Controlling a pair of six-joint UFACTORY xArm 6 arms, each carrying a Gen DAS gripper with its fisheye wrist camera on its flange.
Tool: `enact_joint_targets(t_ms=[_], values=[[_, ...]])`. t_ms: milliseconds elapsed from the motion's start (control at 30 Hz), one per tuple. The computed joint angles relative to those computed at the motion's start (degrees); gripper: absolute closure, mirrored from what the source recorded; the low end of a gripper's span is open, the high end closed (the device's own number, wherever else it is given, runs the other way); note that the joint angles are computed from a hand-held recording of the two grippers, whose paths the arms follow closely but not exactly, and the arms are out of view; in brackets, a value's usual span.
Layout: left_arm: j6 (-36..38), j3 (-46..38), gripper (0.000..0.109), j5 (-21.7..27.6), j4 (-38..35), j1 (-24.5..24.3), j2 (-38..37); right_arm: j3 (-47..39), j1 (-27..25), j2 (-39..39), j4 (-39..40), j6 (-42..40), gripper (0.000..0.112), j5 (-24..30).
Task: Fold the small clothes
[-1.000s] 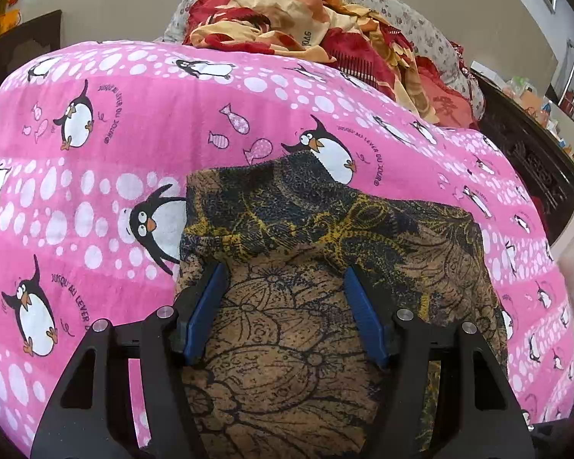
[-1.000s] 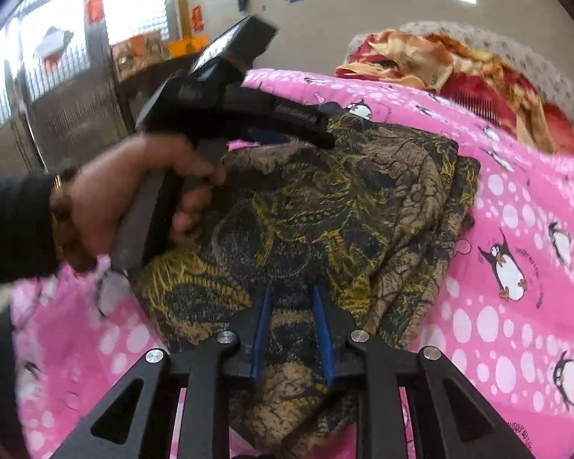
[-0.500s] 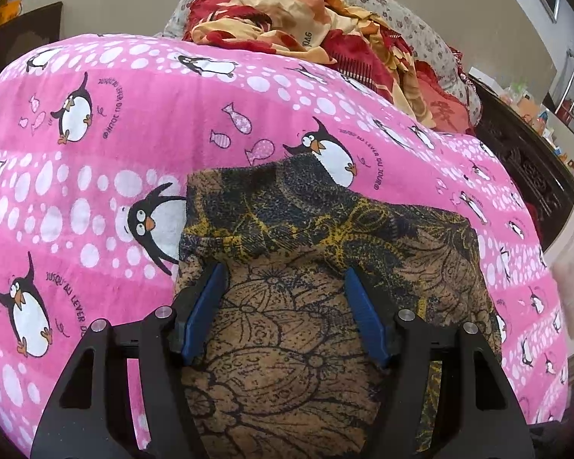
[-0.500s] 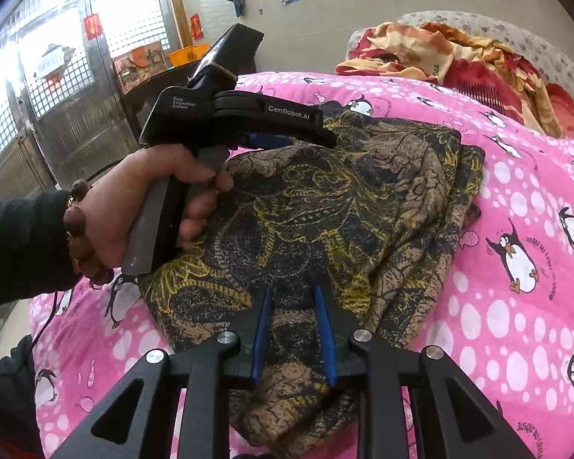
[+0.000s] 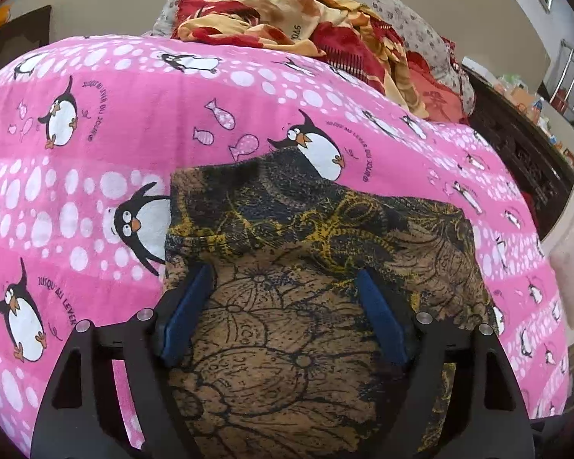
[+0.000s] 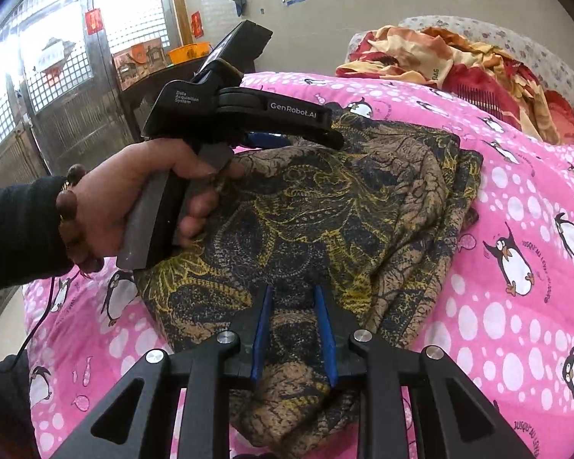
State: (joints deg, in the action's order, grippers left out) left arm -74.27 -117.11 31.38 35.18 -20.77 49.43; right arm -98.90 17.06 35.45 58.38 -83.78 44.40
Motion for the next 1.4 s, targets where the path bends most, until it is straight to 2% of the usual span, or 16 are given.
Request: enact_joint_targets(t_ms=[67, 233, 333, 400, 567, 733, 900, 1000, 1067, 1133, 1233, 1300, 1333, 1400], values=[[2.1, -1.0, 0.023, -0.2, -1.7, 0.0, 0.6, -0.4, 0.0, 0.2, -0.2, 0.4, 0.090, 0.2], [3.5, -2.1, 0.020, 0.3, -2.8, 0.0, 1.2, -1.2, -0.2, 0.8, -0.3, 0.8, 0.090, 0.7], [5.0, -0.9, 0.014, -2.6, -4.5, 0.4, 1.0, -2.2, -0.5, 1.4, -0.6, 1.5, 0.090, 1.7], [4.9, -0.5, 0.014, -3.5, -4.8, 0.6, 0.8, -2.6, -0.6, 1.6, -0.8, 1.7, 0.090, 1.9], [8.9, -2.6, 0.014, -1.1, -7.7, 0.4, 1.7, -2.8, -0.6, 1.8, -0.8, 1.7, 0.090, 2.0], [9.5, 0.6, 0.006, -6.7, -9.5, 1.3, 0.6, -2.5, -0.4, 1.6, -0.8, 1.0, 0.090, 1.1], [10.9, 0.4, 0.006, -6.4, -11.4, 1.4, 0.7, -0.6, 0.2, 0.5, -0.3, -0.1, 0.090, -0.9], [9.7, 5.0, 0.006, -11.7, -11.8, 2.1, -1.5, 0.5, 0.7, -0.1, -0.2, -0.8, 0.090, -2.4], [13.9, 9.1, 0.006, -12.6, -17.1, 2.1, -4.7, 0.9, 0.8, -0.4, -0.3, -0.9, 0.090, -2.9], [10.9, 15.9, 0.006, -14.0, -14.6, 1.8, -9.8, 1.3, 1.0, -0.6, -0.5, -0.9, 0.090, -3.7], [5.5, 24.9, 0.006, -11.3, -6.4, -0.1, -17.1, 2.2, 1.3, -1.3, -1.3, 0.6, 0.089, -4.8], [0.3, 30.7, 0.006, -9.9, -0.9, -2.1, -21.5, 2.4, 1.1, -2.3, -4.7, 8.7, 0.089, -4.7], [-2.5, 32.3, 0.006, -7.7, 1.6, -3.5, -23.0, 3.2, 1.0, -3.3, -5.8, 13.0, 0.088, -5.4], [-7.0, 33.7, 0.006, 0.1, 3.6, -7.2, -25.0, 6.7, 0.8, -6.4, -9.2, 23.1, 0.087, -7.8]])
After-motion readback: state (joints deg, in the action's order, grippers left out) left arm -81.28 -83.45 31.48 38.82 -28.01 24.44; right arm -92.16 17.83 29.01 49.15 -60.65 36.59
